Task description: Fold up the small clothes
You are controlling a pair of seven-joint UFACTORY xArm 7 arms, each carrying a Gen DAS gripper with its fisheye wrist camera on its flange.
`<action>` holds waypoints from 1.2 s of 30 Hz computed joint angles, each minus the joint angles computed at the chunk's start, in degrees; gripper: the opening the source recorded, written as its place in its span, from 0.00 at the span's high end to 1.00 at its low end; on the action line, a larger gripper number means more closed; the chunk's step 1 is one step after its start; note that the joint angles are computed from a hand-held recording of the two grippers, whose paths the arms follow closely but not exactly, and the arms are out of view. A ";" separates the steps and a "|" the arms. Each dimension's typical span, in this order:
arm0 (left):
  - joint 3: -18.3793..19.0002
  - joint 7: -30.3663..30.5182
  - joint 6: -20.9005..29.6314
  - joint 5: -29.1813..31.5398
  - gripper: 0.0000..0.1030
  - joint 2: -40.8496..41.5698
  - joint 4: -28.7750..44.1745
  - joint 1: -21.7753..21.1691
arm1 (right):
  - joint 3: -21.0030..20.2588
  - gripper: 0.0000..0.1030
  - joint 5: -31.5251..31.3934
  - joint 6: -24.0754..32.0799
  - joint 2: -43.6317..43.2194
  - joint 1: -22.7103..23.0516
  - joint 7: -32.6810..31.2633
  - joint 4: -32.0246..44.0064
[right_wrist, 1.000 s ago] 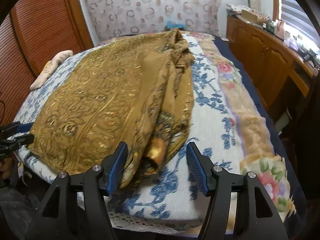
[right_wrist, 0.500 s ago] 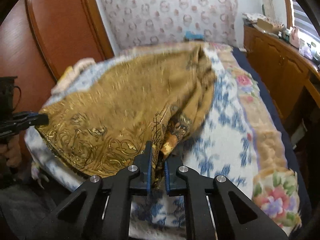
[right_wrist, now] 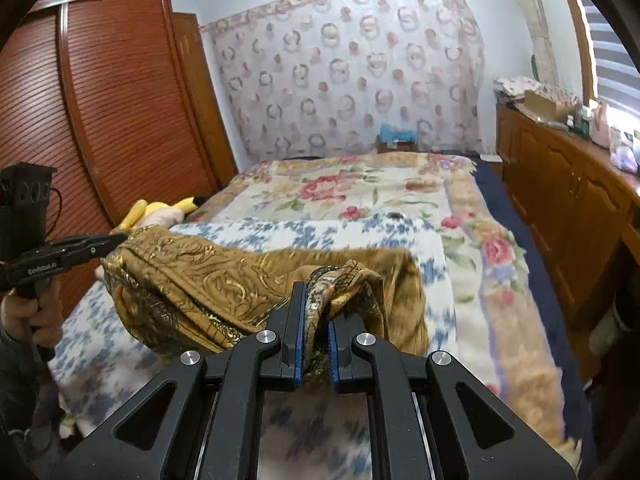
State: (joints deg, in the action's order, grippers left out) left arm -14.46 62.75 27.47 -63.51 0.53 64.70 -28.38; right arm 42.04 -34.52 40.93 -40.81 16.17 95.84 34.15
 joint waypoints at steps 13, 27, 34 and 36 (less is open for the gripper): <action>-2.47 -7.80 5.39 10.29 0.46 11.39 11.46 4.81 | -8.88 0.90 -1.39 -10.41 7.11 -3.27 -3.51 -4.01; -3.29 -18.21 5.98 23.85 0.40 20.36 17.27 4.54 | -12.95 0.38 4.44 -7.30 2.85 -5.20 -9.70 -4.02; -1.79 -30.03 -0.99 35.84 0.40 26.42 22.00 1.47 | -13.06 0.38 5.84 -8.71 5.35 -2.87 -13.09 -5.12; -1.96 -32.25 -1.35 38.46 0.40 27.45 22.18 1.52 | -13.63 0.38 6.16 -9.53 7.08 -2.62 -14.29 -5.11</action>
